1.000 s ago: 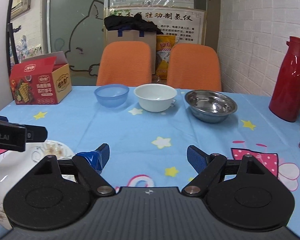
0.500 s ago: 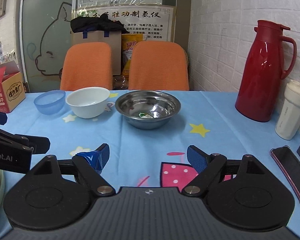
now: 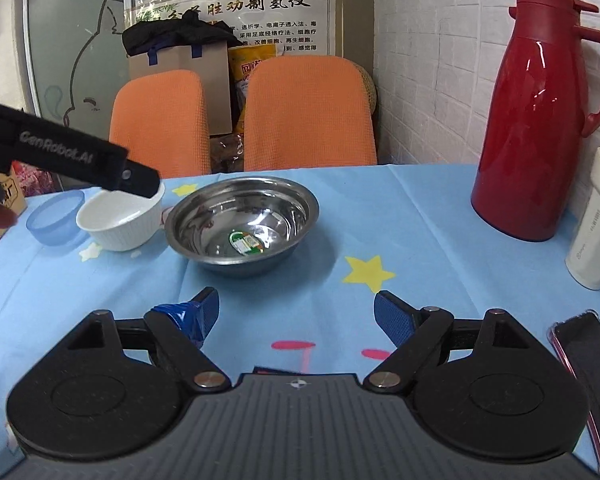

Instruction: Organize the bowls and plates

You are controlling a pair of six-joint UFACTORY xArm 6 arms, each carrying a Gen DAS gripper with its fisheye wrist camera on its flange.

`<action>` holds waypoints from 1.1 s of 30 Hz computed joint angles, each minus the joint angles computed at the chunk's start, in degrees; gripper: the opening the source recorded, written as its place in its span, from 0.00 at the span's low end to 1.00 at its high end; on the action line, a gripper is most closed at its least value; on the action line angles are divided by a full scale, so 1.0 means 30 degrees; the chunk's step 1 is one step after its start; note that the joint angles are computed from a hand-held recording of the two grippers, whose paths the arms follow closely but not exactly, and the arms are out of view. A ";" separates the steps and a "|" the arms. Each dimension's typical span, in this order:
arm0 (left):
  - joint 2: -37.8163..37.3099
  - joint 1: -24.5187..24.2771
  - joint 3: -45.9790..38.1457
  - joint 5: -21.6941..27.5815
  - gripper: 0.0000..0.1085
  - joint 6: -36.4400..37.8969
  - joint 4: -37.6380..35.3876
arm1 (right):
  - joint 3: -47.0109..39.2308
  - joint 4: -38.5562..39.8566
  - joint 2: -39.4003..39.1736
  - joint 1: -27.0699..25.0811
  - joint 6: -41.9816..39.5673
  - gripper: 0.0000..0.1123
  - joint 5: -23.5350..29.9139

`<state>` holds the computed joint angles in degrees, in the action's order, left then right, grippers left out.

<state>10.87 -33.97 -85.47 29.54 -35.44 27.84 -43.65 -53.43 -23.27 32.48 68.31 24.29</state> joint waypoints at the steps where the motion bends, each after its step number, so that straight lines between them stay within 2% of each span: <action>1: 0.0922 0.0224 -0.1165 -0.0020 0.91 0.1356 -0.1403 | -0.0395 0.0533 0.0441 -0.0256 -0.0448 0.64 -0.0294; 3: 0.2583 0.0635 -0.3278 0.0183 0.91 0.4504 -0.4586 | -0.1245 0.0916 0.1358 -0.0649 -0.0800 0.64 -0.0622; 6: 0.4936 0.1245 -0.6392 0.1588 0.91 0.9362 -0.9509 | -0.2335 0.2871 0.2786 -0.1206 -0.2255 0.64 -0.1380; 9: 0.6640 0.1690 -0.8536 0.2768 0.91 1.1208 -1.1722 | -0.3005 0.5768 0.4037 -0.1699 -0.4409 0.64 -0.2239; 12: 0.7819 0.1905 -0.9933 0.3629 0.91 1.2456 -1.3419 | -0.3802 0.6332 0.5099 -0.1771 -0.5181 0.64 -0.2015; 14: 0.8163 0.1870 -1.0126 0.3621 0.91 1.1949 -1.2800 | -0.4084 0.6350 0.5534 -0.1822 -0.5302 0.64 -0.2009; 18: 0.8913 0.1911 -1.0962 0.4200 0.91 1.1987 -1.3071 | -0.4116 0.6561 0.5910 -0.1868 -0.5355 0.64 -0.2324; 25: 1.0470 0.1424 -1.3246 0.5904 0.90 1.1142 -1.1539 | -0.4462 0.9111 0.6895 -0.1795 -0.7021 0.65 -0.2791; 26: 1.0662 0.1342 -1.3514 0.6064 0.90 1.1117 -1.1410 | -0.4446 0.8512 0.6936 -0.1796 -0.6494 0.65 -0.2965; 29: 1.1583 0.1187 -1.4954 0.7051 0.79 1.0984 -1.0987 | -0.4669 0.8634 0.7149 -0.1693 -0.6678 0.65 -0.3028; 32: 1.1798 0.1025 -1.5206 0.7509 0.65 1.1304 -1.0465 | -0.4643 0.9573 0.7187 -0.1498 -0.7644 0.64 -0.3252; 33: 1.1427 0.0973 -1.4526 0.7057 0.56 1.1524 -1.0347 | -0.4548 1.0180 0.7149 -0.1411 -0.8275 0.64 -0.3451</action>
